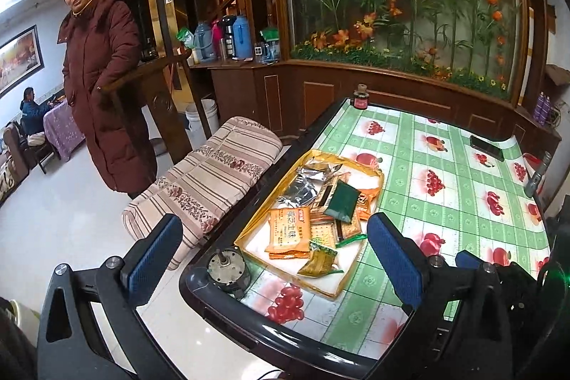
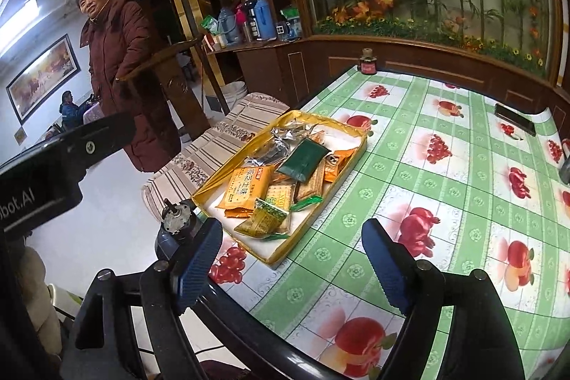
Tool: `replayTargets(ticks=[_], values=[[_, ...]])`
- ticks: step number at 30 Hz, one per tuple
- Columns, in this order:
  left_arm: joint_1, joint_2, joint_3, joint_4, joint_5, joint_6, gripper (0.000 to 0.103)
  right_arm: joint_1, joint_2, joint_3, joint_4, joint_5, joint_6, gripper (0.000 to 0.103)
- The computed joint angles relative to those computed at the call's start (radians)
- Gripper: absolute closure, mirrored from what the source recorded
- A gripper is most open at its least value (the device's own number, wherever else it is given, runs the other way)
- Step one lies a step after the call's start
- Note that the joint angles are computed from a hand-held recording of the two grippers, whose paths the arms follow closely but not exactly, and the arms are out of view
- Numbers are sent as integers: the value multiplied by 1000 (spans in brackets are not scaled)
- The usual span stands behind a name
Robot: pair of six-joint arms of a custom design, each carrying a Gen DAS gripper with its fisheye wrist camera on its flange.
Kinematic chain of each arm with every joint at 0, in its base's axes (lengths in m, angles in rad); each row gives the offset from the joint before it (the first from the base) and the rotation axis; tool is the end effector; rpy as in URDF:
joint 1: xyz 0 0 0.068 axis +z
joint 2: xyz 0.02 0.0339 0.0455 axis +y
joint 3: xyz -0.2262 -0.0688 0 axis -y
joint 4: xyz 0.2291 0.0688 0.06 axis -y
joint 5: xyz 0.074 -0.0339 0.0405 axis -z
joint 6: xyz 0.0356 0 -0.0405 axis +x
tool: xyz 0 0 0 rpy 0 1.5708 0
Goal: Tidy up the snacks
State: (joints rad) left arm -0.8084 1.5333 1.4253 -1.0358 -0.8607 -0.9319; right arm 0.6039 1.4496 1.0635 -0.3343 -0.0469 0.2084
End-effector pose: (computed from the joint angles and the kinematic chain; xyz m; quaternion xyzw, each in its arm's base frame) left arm 0.2171 -0.1882 0.2860 -0.1430 0.8810 0.1157 0.4358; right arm 0.2541 0.1773 0.2351 -0.1884 0.8911 0.1825 0.3704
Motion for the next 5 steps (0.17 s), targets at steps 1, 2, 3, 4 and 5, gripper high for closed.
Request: replayTargets(ticks=[1,2,3,4,5], values=[[7,2,-1,1,6,5,0,0,10,6,2,-4,0,21],[18,0,-4,6,21,15,0,0,24,16,2,-10,2,21],[28,-2,-9,15,35,25,0,-3,41,28,1,-19,5,21],[37,-2,-13,26,53,37,0,-5,58,40,-1,-24,8,21],[44,-1,-15,35,67,48,0,-9,69,48,-2,-28,11,21]])
